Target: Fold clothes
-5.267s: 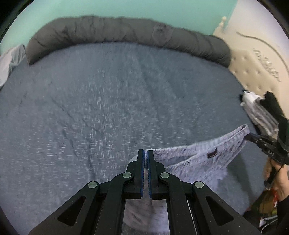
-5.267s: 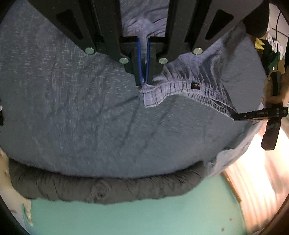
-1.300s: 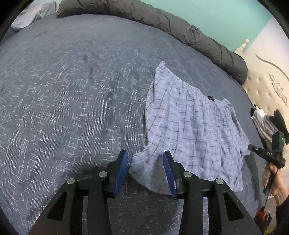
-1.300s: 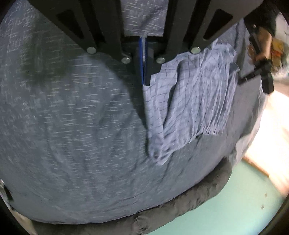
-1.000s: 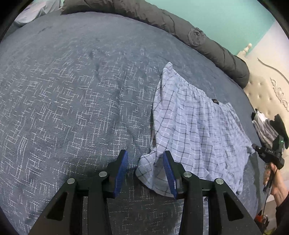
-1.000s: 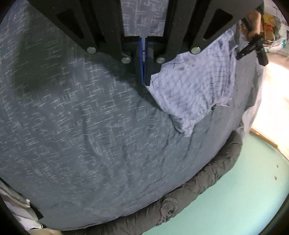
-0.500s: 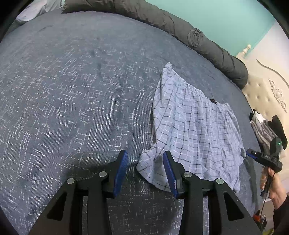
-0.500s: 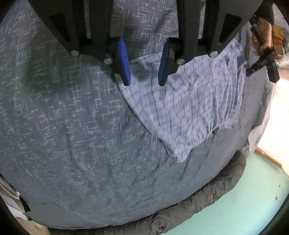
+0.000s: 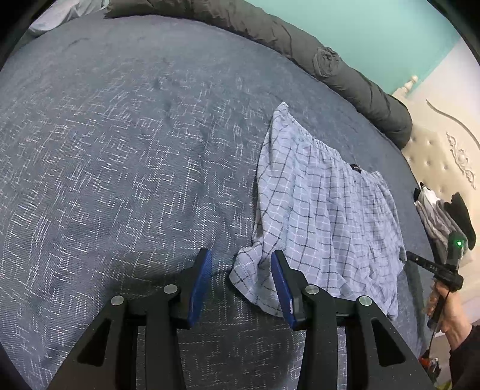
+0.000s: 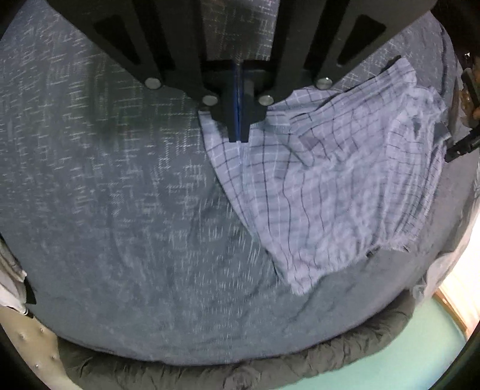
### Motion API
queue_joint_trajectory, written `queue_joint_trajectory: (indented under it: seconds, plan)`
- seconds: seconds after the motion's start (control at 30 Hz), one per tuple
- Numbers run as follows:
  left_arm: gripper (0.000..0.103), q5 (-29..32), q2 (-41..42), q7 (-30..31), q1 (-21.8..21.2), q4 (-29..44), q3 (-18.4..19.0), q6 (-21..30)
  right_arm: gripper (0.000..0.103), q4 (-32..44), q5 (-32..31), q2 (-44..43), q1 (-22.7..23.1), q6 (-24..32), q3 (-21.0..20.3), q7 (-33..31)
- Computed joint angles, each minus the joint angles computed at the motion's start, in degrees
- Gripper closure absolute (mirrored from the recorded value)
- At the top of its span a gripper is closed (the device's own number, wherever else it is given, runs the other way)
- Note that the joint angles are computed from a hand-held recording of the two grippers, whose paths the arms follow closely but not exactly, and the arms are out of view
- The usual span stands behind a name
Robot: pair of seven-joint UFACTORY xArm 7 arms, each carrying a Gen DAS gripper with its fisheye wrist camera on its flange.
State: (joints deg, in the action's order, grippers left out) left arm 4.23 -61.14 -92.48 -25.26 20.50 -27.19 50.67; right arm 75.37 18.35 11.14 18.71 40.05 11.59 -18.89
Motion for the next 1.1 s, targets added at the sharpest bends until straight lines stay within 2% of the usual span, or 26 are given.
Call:
queue_joint_trajectory:
  seconds: [0.2, 0.33, 0.47, 0.57, 0.67, 0.77, 0.8, 1.1]
  plan:
    - [0.058, -0.10, -0.51, -0.49, -0.12, -0.43, -0.04, -0.24, 0.103, 0.87, 9.50, -0.31, -3.25, 3.15, 0.04, -4.91]
    - [0.058, 0.04, 0.19, -0.51, 0.03, -0.09, -0.18, -0.62, 0.100, 1.78, 5.43, 0.62, -0.89, 3.09, 0.23, -2.80]
    - [0.058, 0.30, 0.86, -0.81, 0.38, 0.10, -0.23, -1.27, 0.084, 1.82, -0.45, 2.03, 1.61, 2.07, -0.05, 2.42]
    - [0.058, 0.24, 0.49, -0.99, 0.10, -0.07, -0.17, -1.14, 0.080, 1.99, -4.20, 3.07, 2.89, 1.48, -0.04, 5.12]
    - [0.058, 0.31, 0.67, -0.90, 0.12, -0.03, -0.07, -1.32, 0.080, 0.47, -6.72, 2.26, 3.49, -0.32, 0.17, 5.48]
    - [0.058, 0.25, 0.73, -1.02, 0.03, 0.08, -0.16, -1.38, 0.098, -0.75, -6.75, 1.50, 3.25, -1.36, 0.35, 5.40]
    - [0.058, 0.29, 0.87, -0.97, 0.10, 0.06, -0.10, -1.61, 0.099, -1.19, -6.31, 1.19, 2.99, -1.60, 0.43, 5.05]
    - [0.058, -0.04, -0.71, -1.61, -0.31, -0.45, -0.14, -0.87, 0.101, -4.81, 3.86, -3.74, -0.50, -3.72, 0.34, -1.82]
